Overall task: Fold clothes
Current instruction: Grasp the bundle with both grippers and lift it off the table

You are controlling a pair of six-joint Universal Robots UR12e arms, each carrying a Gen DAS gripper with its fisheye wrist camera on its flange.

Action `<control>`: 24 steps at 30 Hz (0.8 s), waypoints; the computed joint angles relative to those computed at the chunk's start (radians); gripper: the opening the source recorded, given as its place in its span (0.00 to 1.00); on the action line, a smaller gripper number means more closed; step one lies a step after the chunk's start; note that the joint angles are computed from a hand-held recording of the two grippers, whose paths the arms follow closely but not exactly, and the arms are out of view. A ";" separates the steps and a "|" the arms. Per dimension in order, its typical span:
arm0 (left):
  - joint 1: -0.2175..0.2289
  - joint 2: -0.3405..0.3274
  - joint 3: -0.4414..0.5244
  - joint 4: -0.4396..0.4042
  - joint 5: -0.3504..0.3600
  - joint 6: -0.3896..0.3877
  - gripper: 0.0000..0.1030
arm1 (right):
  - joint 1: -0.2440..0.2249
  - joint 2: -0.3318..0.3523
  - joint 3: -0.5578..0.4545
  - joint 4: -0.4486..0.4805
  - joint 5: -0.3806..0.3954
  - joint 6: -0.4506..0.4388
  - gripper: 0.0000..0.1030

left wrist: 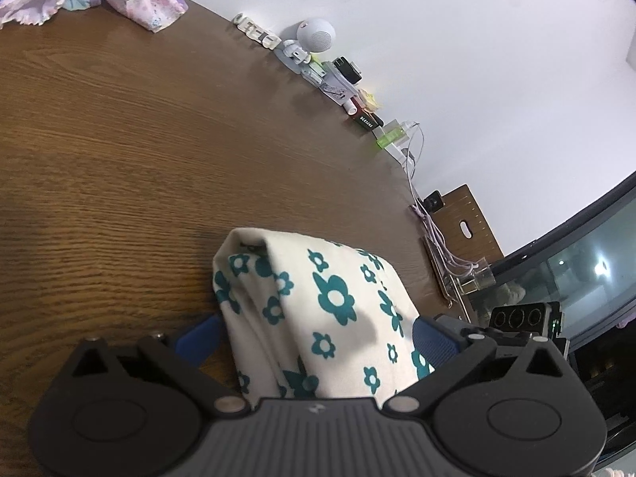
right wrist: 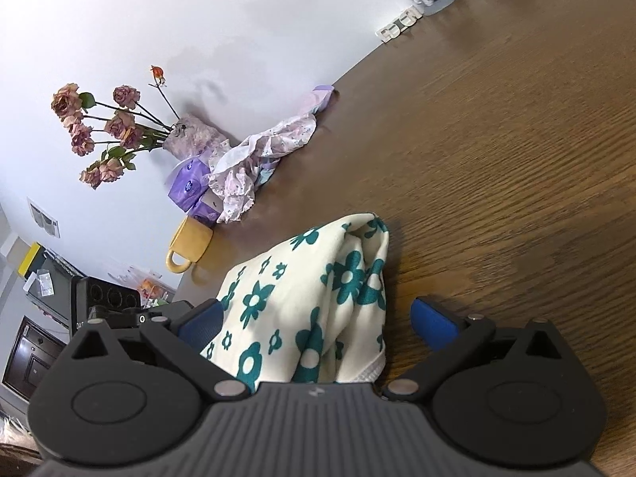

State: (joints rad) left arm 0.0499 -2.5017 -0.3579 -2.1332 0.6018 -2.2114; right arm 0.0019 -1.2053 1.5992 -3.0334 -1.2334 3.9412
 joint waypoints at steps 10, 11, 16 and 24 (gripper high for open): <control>-0.003 0.011 -0.032 0.045 0.009 -0.007 0.58 | -0.006 0.000 0.006 0.013 0.033 0.016 0.59; -0.002 -0.005 -0.004 0.012 0.005 0.001 0.53 | -0.007 0.000 0.007 0.013 0.035 0.017 0.55; -0.001 -0.009 -0.008 -0.006 -0.010 0.016 0.41 | -0.011 0.002 0.009 0.010 0.054 0.033 0.46; 0.003 0.018 -0.069 0.045 -0.047 0.004 0.32 | 0.009 -0.002 -0.001 0.021 -0.002 0.014 0.35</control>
State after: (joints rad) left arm 0.0530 -2.4839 -0.4272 -2.0883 0.5548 -2.2070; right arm 0.0104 -1.2068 1.5987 -3.0129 -1.2351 3.9547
